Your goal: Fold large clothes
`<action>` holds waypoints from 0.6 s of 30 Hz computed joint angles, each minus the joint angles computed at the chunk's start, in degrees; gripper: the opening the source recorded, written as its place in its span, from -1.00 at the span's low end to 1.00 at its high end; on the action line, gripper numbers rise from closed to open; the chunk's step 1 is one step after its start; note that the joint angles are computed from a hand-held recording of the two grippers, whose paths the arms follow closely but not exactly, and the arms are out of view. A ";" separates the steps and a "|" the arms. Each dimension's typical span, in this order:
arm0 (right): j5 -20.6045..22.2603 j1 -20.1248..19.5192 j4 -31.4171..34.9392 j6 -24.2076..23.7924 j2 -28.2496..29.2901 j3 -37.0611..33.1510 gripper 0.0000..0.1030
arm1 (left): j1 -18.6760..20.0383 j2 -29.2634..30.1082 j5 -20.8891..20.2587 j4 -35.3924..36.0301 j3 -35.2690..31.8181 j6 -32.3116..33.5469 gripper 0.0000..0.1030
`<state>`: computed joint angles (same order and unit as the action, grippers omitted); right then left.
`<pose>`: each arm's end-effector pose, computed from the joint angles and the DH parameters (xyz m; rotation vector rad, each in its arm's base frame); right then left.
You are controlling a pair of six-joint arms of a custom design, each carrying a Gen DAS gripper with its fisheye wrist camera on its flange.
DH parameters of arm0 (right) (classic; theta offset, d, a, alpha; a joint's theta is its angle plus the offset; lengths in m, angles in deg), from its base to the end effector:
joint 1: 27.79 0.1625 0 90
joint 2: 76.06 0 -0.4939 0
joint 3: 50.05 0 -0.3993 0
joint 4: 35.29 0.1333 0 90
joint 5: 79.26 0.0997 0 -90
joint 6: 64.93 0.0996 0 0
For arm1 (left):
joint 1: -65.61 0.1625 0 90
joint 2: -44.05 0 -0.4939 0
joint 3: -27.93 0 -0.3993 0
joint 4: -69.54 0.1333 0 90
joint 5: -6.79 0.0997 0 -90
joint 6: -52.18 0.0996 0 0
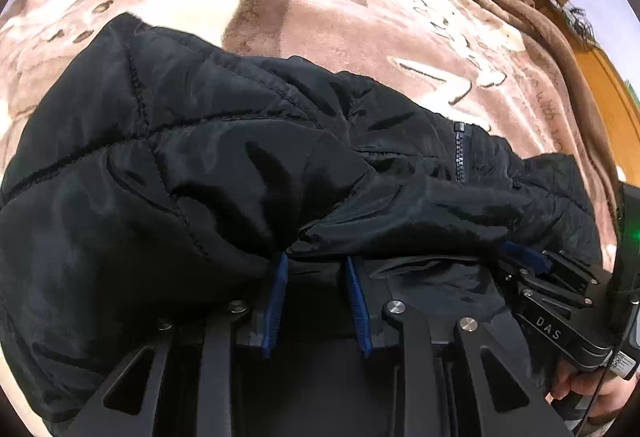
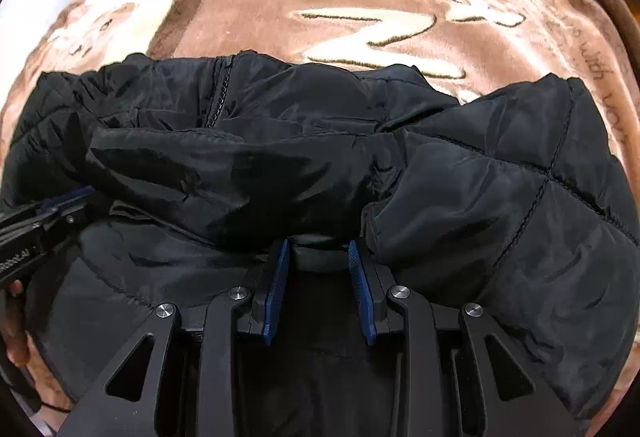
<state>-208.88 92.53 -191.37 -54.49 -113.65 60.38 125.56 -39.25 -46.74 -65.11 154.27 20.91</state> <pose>0.3627 -0.4820 -0.0057 0.4740 -2.4030 0.1716 -0.0594 -0.4871 0.3032 -0.0392 2.5691 -0.4627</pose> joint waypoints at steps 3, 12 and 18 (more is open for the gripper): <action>0.49 0.26 0.06 0.16 -0.97 0.36 -0.38 | -0.06 -0.07 -1.38 3.37 -2.21 -2.81 -0.40; 4.75 3.38 -8.23 -1.72 -9.94 6.73 -0.37 | -7.84 -8.50 2.34 11.45 -0.49 -2.99 0.14; 1.24 4.83 -10.88 -4.03 -16.27 14.11 -0.36 | -11.96 -16.66 7.40 21.10 1.89 -5.55 0.17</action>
<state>-207.64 97.36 -202.25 -58.51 -129.92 74.49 113.60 -55.91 -39.34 -44.01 156.16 15.37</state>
